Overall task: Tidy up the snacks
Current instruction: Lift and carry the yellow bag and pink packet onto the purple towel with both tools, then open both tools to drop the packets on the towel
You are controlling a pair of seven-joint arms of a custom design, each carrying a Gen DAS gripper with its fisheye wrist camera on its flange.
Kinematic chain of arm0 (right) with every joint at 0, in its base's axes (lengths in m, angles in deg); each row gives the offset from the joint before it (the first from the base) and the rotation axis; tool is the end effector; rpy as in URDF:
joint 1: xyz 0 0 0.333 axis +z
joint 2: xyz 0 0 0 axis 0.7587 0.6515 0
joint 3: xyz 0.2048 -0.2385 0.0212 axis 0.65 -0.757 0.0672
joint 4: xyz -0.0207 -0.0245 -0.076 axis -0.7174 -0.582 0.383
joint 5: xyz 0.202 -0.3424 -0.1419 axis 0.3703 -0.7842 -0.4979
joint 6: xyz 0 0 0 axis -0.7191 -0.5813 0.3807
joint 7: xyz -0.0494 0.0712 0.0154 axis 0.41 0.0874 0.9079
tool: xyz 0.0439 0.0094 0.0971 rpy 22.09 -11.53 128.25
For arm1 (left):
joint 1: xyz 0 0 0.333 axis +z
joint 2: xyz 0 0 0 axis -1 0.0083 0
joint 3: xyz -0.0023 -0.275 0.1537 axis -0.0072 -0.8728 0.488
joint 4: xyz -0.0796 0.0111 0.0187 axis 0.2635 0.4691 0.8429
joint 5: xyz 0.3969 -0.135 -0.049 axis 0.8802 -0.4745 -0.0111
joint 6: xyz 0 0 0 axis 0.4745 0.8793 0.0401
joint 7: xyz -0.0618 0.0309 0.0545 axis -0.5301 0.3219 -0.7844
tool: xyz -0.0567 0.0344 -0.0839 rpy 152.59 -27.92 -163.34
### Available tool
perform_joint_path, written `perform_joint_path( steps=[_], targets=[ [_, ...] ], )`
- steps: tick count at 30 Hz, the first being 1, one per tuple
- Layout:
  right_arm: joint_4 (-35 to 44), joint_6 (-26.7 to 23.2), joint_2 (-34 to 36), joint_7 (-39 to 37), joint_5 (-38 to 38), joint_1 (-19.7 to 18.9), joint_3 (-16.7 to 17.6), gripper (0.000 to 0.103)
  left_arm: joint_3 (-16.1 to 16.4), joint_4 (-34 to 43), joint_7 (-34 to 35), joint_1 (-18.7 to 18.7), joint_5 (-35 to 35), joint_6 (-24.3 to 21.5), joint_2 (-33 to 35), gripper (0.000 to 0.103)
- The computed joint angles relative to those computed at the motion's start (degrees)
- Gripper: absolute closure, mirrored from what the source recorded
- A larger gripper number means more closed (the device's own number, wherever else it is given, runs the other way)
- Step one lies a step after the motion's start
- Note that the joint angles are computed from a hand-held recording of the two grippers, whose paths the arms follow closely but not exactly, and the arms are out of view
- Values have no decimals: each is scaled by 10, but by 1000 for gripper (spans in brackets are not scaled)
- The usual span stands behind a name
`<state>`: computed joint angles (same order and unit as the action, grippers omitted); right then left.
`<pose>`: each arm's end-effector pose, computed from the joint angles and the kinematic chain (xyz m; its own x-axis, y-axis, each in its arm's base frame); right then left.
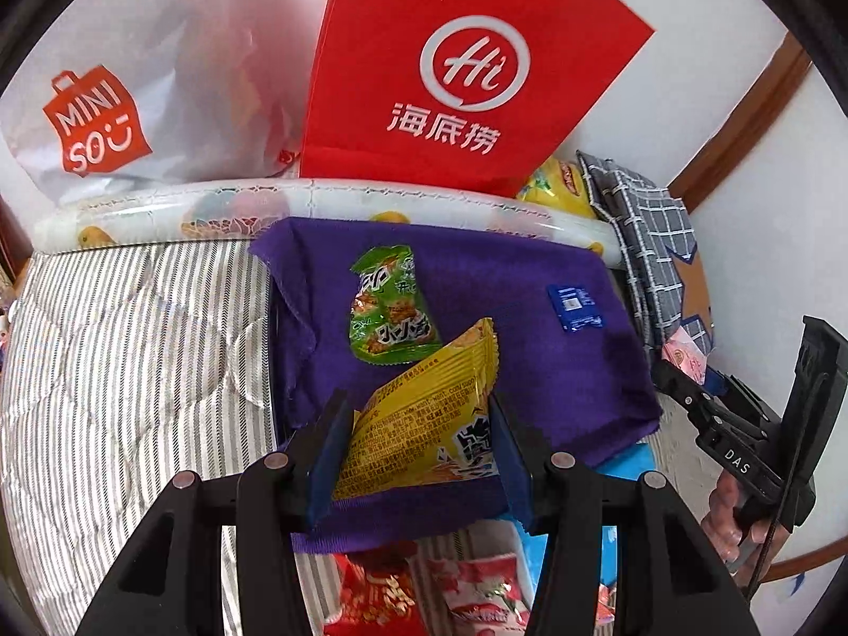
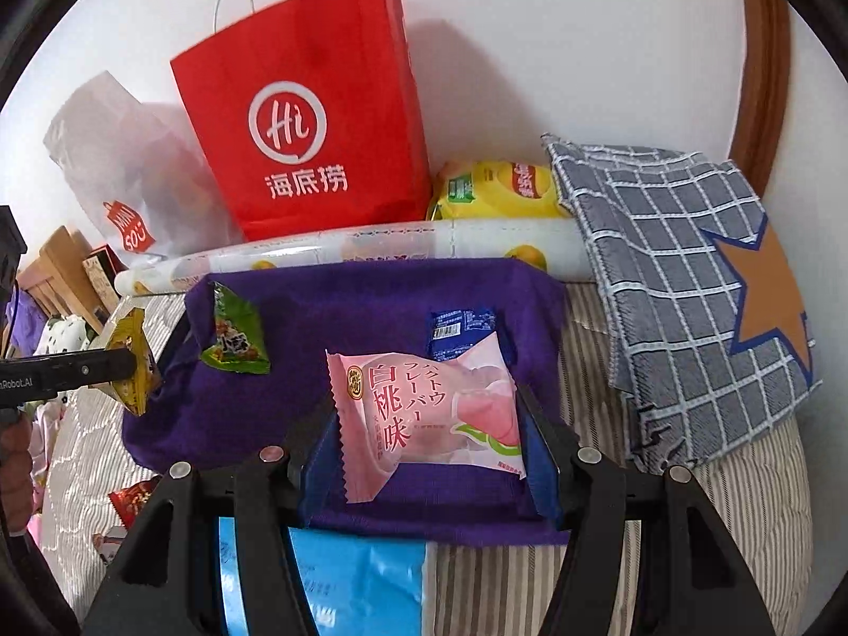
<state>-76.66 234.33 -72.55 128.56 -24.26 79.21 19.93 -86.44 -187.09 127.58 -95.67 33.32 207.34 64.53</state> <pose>0.5812 0.3280 0.4042 0.1594 -0.9791 -0.1262 -0.7691 -0.0430 -0.6377 0.5943 -0.1738 0.4261 -0.0836 -0.9449 0.3163 -0.8895 -0.0723 -0.4512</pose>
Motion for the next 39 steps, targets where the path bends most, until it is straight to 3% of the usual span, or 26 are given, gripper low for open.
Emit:
perform_joint_path(
  steps=[12,21,29,32,34,39],
  targets=[
    [56,-29,68,-129,120,-22,24,43,-14,42,-13,12,27,-12,58,54],
    [76,-50,90,-164,166,-17,16,40,-26,55,-12,19,46,-8,79,54],
    [87,-67,98,-174,165,-7,10,38,-30,60,-6,21,49,-18,83,52],
    [85,-70,93,-173,160,-4,9,33,-31,61,-2,23,42,-29,81,37],
    [75,-64,83,-166,153,0,6,28,-28,51,-9,20,48,-22,71,36],
    [44,-59,46,-122,114,14,-7,28,-21,24,-18,12,55,-11,40,36]
  ],
)
